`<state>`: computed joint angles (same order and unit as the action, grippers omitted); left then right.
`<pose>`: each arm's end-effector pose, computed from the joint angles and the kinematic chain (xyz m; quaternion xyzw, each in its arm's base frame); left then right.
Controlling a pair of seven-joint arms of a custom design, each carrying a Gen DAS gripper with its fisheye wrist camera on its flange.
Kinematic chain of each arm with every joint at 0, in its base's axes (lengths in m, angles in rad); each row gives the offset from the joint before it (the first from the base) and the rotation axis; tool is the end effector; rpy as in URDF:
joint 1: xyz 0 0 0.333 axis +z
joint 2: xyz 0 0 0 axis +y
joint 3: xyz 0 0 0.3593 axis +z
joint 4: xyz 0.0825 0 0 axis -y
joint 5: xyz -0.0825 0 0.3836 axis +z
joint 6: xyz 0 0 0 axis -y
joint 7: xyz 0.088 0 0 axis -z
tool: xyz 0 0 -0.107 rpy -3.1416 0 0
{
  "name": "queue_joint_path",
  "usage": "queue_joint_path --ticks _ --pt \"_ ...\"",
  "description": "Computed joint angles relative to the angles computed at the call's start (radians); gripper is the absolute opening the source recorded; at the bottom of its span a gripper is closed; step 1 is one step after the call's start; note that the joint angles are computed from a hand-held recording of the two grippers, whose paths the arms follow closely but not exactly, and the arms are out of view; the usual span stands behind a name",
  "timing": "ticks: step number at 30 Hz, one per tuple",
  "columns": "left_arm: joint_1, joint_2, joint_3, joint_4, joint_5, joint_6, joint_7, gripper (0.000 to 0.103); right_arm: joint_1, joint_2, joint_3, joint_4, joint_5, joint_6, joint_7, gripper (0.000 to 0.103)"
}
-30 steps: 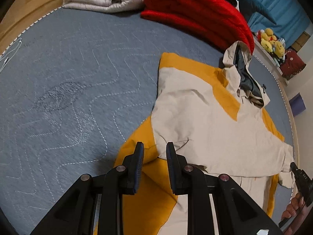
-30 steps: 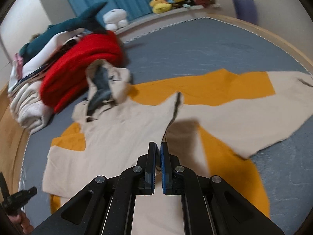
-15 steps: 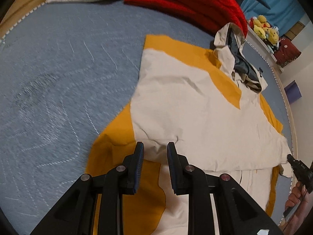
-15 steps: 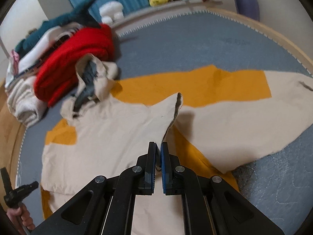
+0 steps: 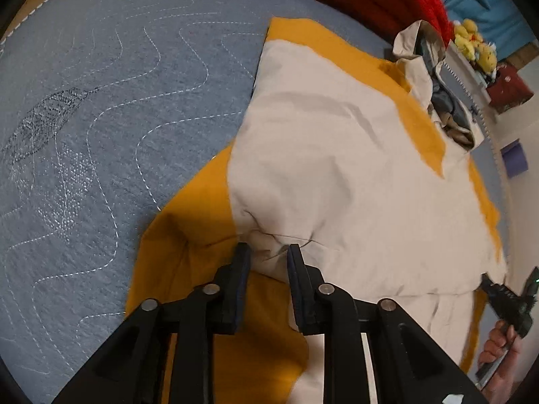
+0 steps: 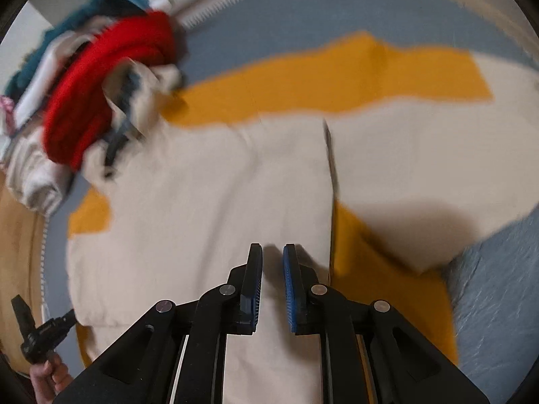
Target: Fold large clothes
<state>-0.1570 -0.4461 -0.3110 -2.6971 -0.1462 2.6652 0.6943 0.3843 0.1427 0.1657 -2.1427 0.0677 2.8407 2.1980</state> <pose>0.3531 -0.1777 0.4450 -0.8494 0.4884 -0.1952 0.0444 0.5216 0.3114 0.4443 -0.6288 0.7269 -0.0247 0.2750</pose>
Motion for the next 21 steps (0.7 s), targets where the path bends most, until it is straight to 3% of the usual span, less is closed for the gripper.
queue_joint_path --ticks 4,7,11,13,17,21 --pt "0.028 -0.019 -0.044 0.054 0.084 -0.065 -0.027 0.02 0.046 -0.01 -0.053 0.016 -0.202 -0.051 0.156 0.014" --pt "0.01 -0.015 -0.052 0.067 0.108 -0.045 -0.018 0.021 0.057 -0.024 -0.065 0.026 -0.313 -0.066 0.241 0.016" --pt "-0.007 0.043 -0.056 0.073 0.121 -0.039 0.001 0.023 0.056 -0.032 -0.061 0.037 -0.397 -0.097 0.28 0.023" --pt "-0.022 0.06 -0.044 0.066 0.106 -0.066 -0.002 0.022 0.067 -0.023 -0.062 0.061 -0.469 -0.166 0.306 0.03" --pt "-0.026 0.01 -0.044 0.089 0.121 -0.098 -0.021 0.023 0.061 -0.025 -0.054 0.066 -0.485 -0.226 0.304 0.031" --pt "-0.029 -0.047 -0.082 0.139 0.164 -0.138 -0.036 0.027 0.069 -0.043 -0.054 0.074 -0.57 -0.245 0.338 0.031"
